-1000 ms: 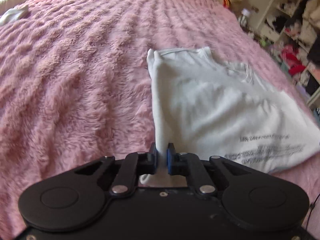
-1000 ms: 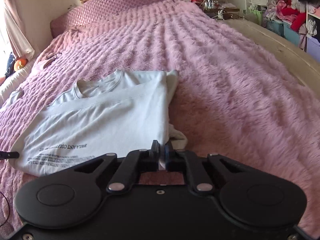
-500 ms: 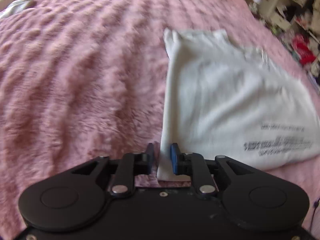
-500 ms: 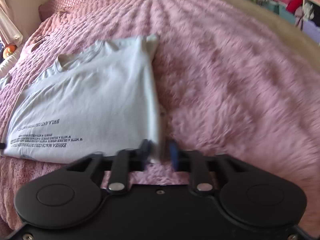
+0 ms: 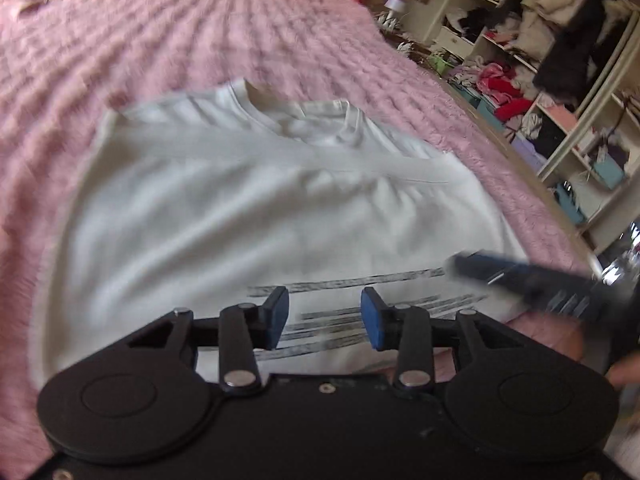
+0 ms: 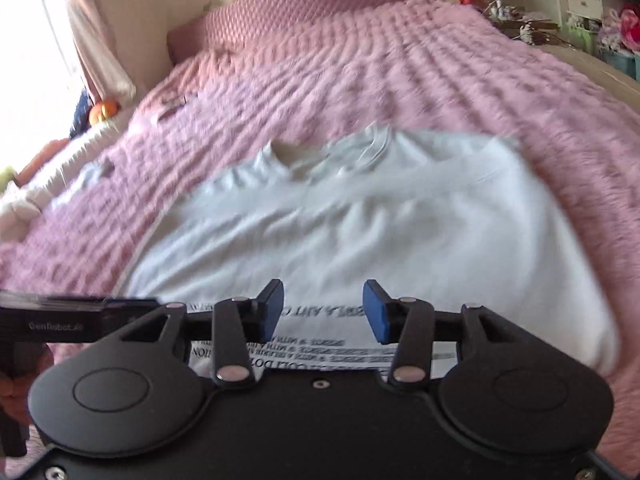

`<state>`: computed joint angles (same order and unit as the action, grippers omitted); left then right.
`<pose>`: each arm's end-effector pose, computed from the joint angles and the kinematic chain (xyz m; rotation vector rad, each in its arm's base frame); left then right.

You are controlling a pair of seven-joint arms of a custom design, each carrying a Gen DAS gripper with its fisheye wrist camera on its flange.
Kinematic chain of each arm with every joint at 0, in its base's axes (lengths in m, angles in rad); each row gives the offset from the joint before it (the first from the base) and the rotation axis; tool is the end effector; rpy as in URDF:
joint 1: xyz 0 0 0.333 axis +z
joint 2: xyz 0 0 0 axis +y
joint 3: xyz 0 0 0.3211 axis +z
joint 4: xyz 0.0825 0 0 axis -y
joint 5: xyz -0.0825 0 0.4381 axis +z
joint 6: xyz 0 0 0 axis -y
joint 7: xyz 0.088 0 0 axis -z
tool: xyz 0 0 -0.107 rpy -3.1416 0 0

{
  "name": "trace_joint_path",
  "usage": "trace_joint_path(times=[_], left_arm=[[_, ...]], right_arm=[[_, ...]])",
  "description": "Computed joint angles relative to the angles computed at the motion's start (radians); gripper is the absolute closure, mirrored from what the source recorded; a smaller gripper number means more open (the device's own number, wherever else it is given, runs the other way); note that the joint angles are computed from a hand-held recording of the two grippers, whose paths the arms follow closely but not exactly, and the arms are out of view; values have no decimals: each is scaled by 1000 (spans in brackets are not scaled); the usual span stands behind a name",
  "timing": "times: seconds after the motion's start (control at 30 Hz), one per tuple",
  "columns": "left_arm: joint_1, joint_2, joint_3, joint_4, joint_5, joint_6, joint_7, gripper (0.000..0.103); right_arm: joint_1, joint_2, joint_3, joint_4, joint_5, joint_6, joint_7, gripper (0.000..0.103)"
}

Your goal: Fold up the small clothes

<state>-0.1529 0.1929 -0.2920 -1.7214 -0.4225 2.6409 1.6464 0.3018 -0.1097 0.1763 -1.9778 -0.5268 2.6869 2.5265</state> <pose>0.6585 -0.2852 0.5436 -1.7800 2.1730 -1.1946 0.5476 0.3069 0.5973 -1.5595 1.7106 -0.5967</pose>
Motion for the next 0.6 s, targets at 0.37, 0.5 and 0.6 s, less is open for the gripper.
trace_joint_path(times=[0.37,0.5,0.6], left_arm=[[35,2,3,-51,-9,-35,-14,70],[63,-51,25,-118,-3,-26,13,72],[52,-71,73,-147,88,-23,-68,72]], right_arm=[[-8,-80,-14,-63,-2,-214,-23,62],[-81,-218,-22,-180,36,-285,5,64],[-93,-292,-75,-274,187,-185,-44,71]])
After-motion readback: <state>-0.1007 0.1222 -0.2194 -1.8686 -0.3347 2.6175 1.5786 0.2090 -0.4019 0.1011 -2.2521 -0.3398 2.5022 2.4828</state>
